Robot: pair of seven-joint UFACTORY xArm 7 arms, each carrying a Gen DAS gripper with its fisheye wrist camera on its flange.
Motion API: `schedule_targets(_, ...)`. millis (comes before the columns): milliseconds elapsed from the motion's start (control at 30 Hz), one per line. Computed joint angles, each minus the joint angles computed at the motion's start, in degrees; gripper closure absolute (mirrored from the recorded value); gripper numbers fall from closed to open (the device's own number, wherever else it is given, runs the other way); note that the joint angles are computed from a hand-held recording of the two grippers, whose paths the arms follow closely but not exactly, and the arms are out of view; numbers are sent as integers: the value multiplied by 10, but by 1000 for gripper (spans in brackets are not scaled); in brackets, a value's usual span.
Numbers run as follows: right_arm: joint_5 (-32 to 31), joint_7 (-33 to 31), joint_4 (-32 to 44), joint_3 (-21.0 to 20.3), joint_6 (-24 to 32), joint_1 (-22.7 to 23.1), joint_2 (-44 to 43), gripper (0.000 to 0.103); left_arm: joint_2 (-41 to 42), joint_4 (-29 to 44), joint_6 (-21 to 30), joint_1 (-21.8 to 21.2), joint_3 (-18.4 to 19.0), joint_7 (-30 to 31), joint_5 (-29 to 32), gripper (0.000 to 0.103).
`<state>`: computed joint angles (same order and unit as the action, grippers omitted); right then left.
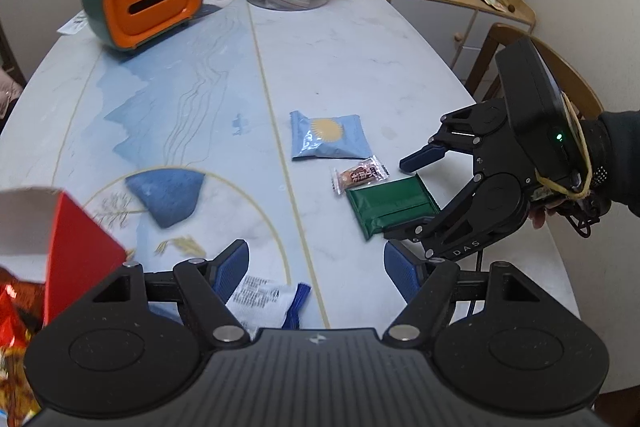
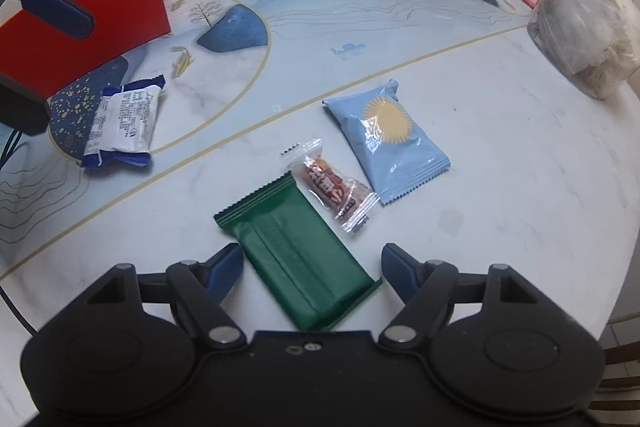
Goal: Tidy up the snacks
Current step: 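Grasp the green bar with right tool while left tool grasps small striped candy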
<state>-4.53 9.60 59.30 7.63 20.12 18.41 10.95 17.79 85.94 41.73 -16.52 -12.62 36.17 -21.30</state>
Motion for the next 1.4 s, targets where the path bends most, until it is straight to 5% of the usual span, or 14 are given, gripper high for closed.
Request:
schedule_targets(167,60,-50,-21,18,-30,-19,-7,30,34,35,-1,-15,-5,5,24,29)
schedule_targets(267,66,-52,-40,18,-47,-13,-20,47,60,63,2,-19,-12,23,31,29)
schedule_targets(333,50,-34,-52,12,-59,-2,-29,58,81,86,8,-26,-13,32,42,29)
schedule_targets(533,-55,100,-92,-11,-68,29,-62,60,162,179,32,-62,-3,9,89,29)
schedule_targets(733,-178,294,-150,0,-62,20,-117,60,259,313,95,-99,16,-105,115,29)
schedule_targets(833,-198,339,-169,16,-65,7,-135,60,346,461,188,-113,27,-206,112,30)
schedule_targets(967,-224,385,-183,30,-68,-10,-147,60,412,575,233,-123,37,-309,110,30)
schedule_targets(1233,-288,468,-199,48,-72,-31,-158,60,323,413,130,-183,85,-398,220,50)
schedule_targets(1400,-310,493,-190,52,-60,-31,-153,60,277,328,80,-186,73,-397,264,81)
